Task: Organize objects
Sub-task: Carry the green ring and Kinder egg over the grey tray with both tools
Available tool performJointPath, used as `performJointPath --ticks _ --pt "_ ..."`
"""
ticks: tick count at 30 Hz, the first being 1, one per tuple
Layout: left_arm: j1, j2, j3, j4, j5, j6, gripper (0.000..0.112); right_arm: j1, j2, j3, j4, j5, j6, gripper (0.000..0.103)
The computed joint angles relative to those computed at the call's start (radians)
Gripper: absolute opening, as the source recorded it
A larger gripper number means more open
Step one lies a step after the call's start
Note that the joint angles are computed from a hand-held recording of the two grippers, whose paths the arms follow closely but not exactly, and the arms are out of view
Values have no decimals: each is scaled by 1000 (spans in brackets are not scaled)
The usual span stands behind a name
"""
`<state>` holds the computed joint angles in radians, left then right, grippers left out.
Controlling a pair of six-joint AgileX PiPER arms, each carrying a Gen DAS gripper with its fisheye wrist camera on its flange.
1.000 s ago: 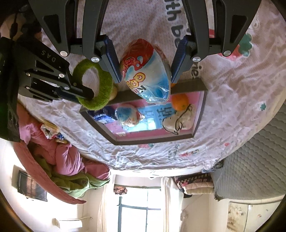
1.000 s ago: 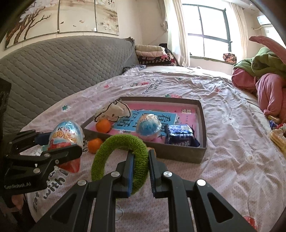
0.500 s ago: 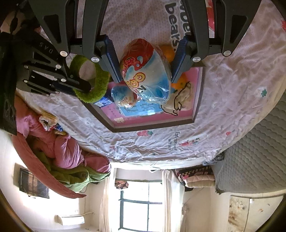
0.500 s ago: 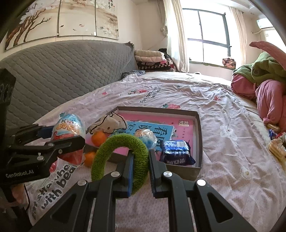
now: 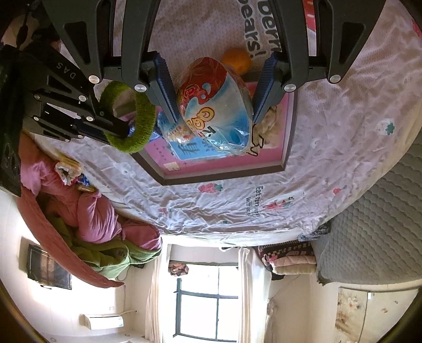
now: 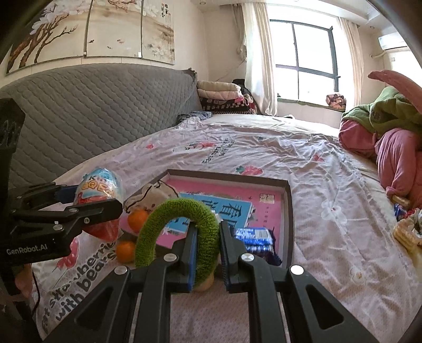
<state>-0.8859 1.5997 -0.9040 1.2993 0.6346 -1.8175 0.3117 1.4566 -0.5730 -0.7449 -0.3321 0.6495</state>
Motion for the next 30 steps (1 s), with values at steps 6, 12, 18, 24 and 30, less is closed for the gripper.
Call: performJointPath --ticks 6,12,18,24,30 --pt "23 16 -25 12 -9 19 57 -1 19 -28 30 -1 -39 16" --pt "38 30 -35 14 -22 27 57 -3 37 -49 24 -3 -40 16" --pt "55 38 -44 21 -36 25 57 4 57 -70 48 0 -66 16" --pt "78 49 -53 29 -48 25 57 1 81 -87 64 -2 -76 16" --pt "91 55 -46 44 -57 5 57 3 100 -99 79 11 -92 16"
